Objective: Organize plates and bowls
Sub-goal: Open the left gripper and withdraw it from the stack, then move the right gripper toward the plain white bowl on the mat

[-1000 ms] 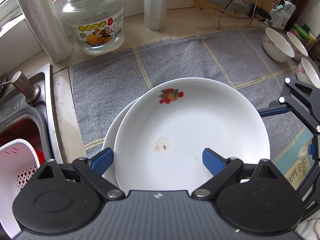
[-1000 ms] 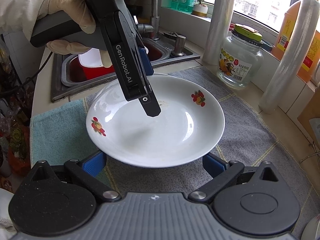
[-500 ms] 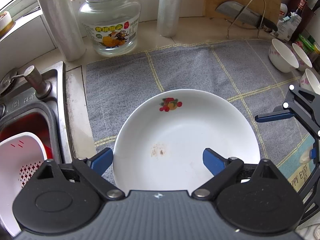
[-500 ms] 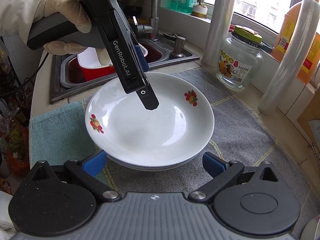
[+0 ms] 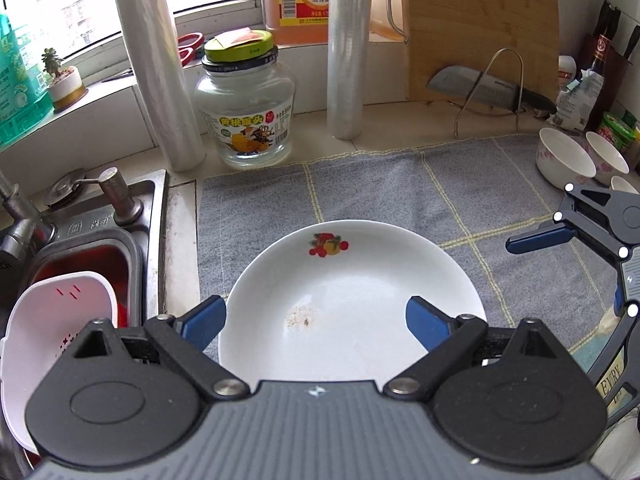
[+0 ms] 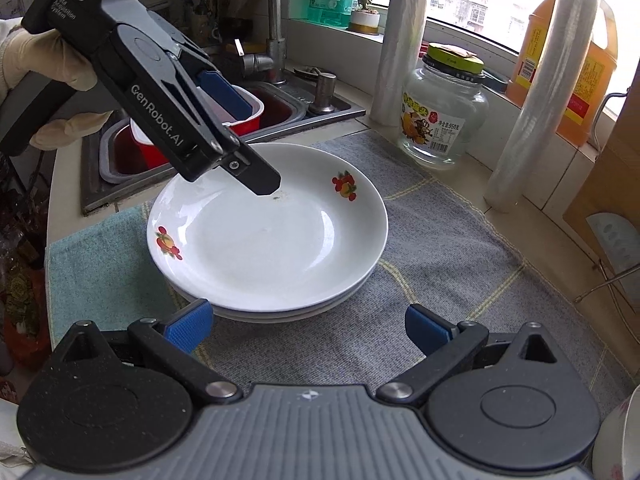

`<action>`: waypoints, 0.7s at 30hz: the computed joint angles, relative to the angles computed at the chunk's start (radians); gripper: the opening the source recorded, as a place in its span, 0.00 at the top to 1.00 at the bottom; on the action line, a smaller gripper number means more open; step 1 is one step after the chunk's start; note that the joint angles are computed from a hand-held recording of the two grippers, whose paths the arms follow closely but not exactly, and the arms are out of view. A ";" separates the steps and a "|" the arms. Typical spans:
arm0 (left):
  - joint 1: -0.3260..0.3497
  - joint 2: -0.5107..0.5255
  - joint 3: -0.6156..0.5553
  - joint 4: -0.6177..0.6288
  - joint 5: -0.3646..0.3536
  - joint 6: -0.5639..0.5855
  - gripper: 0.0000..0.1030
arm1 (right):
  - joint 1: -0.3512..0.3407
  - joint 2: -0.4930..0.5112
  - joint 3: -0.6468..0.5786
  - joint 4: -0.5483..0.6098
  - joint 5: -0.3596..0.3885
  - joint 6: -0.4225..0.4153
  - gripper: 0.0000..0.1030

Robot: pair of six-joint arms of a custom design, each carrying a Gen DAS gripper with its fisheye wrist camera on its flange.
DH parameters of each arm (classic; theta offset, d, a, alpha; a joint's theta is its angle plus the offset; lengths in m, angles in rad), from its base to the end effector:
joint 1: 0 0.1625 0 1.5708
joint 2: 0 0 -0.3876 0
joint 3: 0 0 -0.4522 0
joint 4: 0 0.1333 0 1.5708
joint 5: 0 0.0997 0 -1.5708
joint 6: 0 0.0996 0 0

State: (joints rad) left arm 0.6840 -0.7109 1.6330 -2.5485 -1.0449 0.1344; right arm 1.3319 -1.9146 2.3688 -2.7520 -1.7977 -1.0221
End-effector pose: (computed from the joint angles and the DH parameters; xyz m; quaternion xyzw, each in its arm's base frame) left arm -0.4044 -0.5662 -0.0254 0.4654 0.8457 -0.1204 0.2318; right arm 0.0096 -0.4292 0.3228 0.3172 -0.8737 0.2230 0.2937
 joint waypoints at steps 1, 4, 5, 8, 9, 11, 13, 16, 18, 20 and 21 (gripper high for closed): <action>-0.010 -0.008 0.020 -0.026 0.007 -0.015 0.07 | -0.005 -0.011 0.003 0.002 0.008 -0.002 0.00; -0.040 -0.024 0.063 -0.076 0.023 -0.064 0.06 | -0.024 -0.047 0.012 0.017 0.037 -0.002 0.00; -0.052 -0.029 0.078 -0.091 0.030 -0.081 0.06 | -0.033 -0.063 0.017 0.025 0.048 -0.003 0.00; -0.089 -0.038 0.116 -0.139 0.043 -0.099 0.03 | -0.057 -0.105 0.030 0.044 0.069 -0.008 0.00; -0.098 -0.040 0.125 -0.150 0.041 -0.101 0.03 | -0.064 -0.122 0.037 0.044 0.070 -0.013 0.00; -0.116 -0.040 0.140 -0.176 0.028 -0.098 0.03 | -0.073 -0.150 0.051 0.034 0.066 -0.021 0.00; -0.133 -0.034 0.151 -0.211 0.019 -0.087 0.03 | -0.085 -0.193 0.071 0.017 0.058 -0.027 0.00; -0.153 -0.016 0.168 -0.291 -0.016 -0.065 0.03 | -0.100 -0.253 0.101 -0.010 0.035 -0.010 0.00; -0.160 -0.005 0.180 -0.354 -0.050 -0.040 0.01 | -0.116 -0.301 0.126 -0.034 0.018 0.007 0.00; -0.170 0.016 0.190 -0.423 -0.080 0.002 0.01 | -0.131 -0.350 0.156 -0.071 -0.007 0.030 0.00; -0.175 0.029 0.191 -0.454 -0.097 0.023 0.01 | -0.132 -0.364 0.166 -0.090 -0.035 0.053 0.00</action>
State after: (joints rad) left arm 0.5091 -0.6814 1.8244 -3.0029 -1.1416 0.1578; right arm 1.2001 -2.2785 2.5345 -2.8420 -1.8324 -0.9696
